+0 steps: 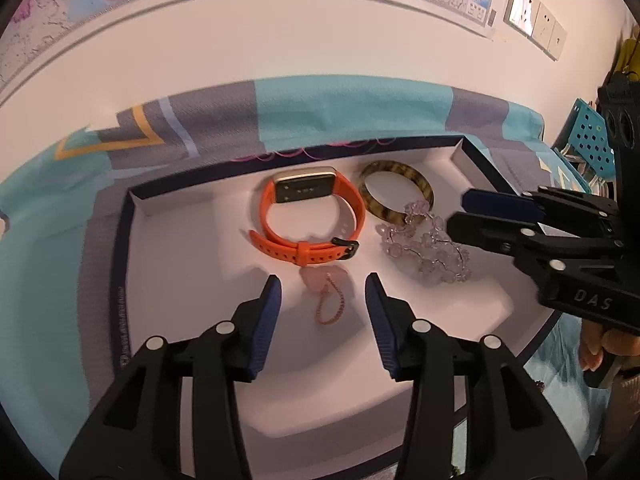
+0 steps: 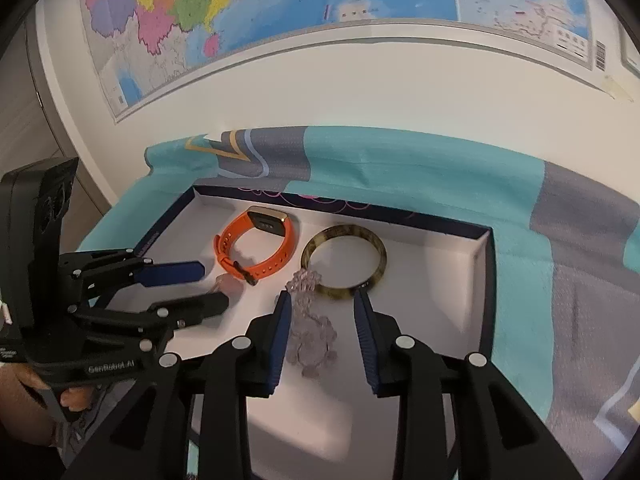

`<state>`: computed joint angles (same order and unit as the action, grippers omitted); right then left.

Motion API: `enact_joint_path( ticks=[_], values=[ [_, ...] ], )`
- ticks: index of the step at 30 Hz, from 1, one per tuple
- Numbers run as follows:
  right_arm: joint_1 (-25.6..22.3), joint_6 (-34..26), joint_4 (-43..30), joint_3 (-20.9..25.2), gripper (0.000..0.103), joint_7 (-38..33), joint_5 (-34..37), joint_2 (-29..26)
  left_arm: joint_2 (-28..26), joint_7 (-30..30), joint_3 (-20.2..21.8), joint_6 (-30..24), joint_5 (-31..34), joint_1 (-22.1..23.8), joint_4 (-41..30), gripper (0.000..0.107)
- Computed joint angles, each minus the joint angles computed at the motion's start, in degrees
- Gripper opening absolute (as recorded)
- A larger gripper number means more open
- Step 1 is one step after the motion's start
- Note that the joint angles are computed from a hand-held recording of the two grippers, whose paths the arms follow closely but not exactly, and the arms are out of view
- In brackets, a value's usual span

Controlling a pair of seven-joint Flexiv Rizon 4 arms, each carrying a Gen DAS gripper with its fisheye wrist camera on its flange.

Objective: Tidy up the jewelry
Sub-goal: 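Open the left tool to drop the pink charm while the right tool releases the crystal bracelet, then withdraw both tools from the box toward the remaining jewelry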

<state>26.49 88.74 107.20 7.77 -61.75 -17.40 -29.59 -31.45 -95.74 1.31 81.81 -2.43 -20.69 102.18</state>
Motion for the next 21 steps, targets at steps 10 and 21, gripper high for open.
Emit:
enact_joint_path(
  ticks=[10,21],
  values=[
    [-0.54,5.56,6.85,0.78,0.040,0.07,1.19,5.30,5.44,-2.43,2.37,7.53,1.50,-1.43,7.00,0.063],
    [2.73,8.85,17.27,-0.01,0.048,-1.83,0.61,12.69,11.83,-2.88,5.76,14.89,1.59,-4.35,18.34,0.064]
  ],
)
